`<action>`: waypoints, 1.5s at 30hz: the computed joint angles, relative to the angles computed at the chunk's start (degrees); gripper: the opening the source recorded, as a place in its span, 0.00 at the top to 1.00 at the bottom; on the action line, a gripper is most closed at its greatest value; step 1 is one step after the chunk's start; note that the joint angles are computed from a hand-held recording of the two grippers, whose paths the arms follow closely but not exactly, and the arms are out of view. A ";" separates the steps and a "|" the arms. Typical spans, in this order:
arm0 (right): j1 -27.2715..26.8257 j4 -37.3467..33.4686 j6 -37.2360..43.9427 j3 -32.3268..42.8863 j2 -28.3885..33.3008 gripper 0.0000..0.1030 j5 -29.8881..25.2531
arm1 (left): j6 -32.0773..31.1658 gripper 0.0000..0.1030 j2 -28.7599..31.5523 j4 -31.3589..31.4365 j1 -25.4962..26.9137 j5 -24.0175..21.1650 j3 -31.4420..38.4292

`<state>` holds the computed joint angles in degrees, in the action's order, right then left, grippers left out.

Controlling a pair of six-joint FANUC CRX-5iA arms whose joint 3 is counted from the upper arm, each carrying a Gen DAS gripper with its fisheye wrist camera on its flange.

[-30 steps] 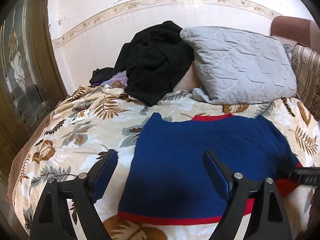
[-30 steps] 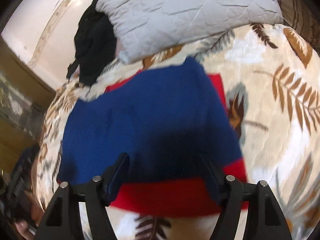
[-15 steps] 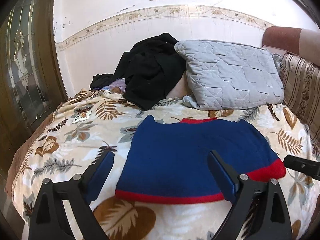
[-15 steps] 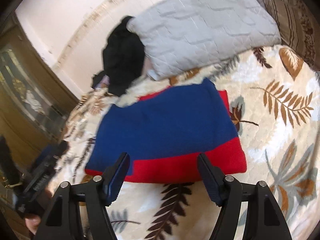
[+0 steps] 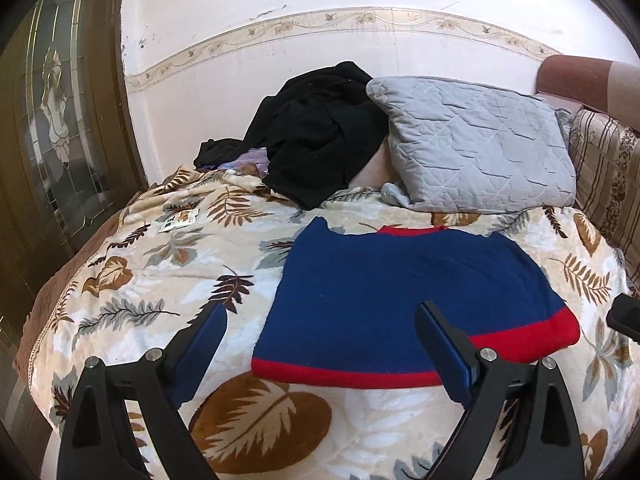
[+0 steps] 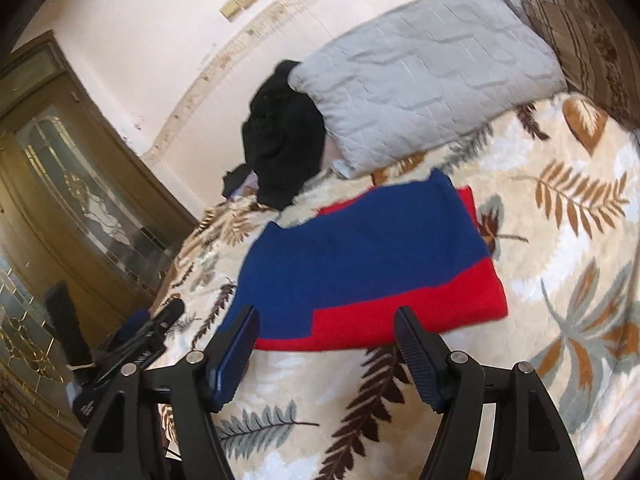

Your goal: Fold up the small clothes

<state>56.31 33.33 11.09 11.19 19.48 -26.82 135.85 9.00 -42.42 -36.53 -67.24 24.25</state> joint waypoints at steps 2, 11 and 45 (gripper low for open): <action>-0.07 3.00 -2.07 -0.86 -0.04 0.29 1.11 | -0.57 0.08 0.37 0.36 0.37 -0.18 0.15; -4.65 -16.49 -2.22 3.05 1.70 0.29 -3.33 | -3.26 0.08 5.18 9.80 7.66 -6.98 2.18; -9.35 -25.18 16.00 25.82 15.97 0.88 -26.98 | -3.59 0.08 8.44 17.00 13.98 -11.09 3.29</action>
